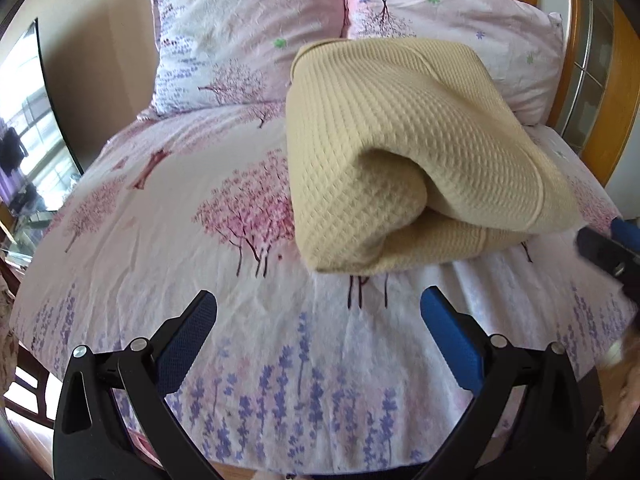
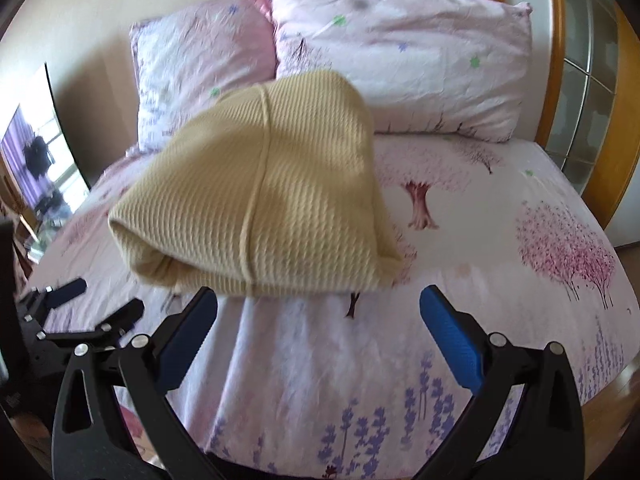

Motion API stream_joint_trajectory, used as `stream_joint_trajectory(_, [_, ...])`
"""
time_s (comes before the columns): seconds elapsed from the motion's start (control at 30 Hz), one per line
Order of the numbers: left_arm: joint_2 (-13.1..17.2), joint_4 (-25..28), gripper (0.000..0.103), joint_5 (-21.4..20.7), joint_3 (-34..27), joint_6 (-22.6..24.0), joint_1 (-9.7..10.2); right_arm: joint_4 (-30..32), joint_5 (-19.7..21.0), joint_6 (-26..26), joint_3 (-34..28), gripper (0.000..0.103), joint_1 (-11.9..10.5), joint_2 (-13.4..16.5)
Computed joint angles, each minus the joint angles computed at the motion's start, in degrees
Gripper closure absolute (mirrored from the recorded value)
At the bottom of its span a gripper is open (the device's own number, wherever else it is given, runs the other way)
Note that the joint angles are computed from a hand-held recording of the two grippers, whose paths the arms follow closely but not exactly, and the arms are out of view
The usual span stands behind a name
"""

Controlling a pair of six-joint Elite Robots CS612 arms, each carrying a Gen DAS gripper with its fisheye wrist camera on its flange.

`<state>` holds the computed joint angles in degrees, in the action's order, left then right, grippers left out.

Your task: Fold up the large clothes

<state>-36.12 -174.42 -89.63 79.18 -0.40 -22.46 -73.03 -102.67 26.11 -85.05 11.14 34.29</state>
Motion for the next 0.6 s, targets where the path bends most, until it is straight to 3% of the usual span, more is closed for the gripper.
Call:
stream_joint_trajectory(0.23, [-0.72,2.21,0.001,-1.17,0.23,-0.06,0.19,6.14,0.63,0.21,2.22,0.002,0.31,-1.27])
stream_joint_trajectory(0.6, [-0.48,4.2,0.001,-0.92,-0.62,-0.6,0.21,7.31,0.44,-0.03,2.84,0.002,0.31,-1.63])
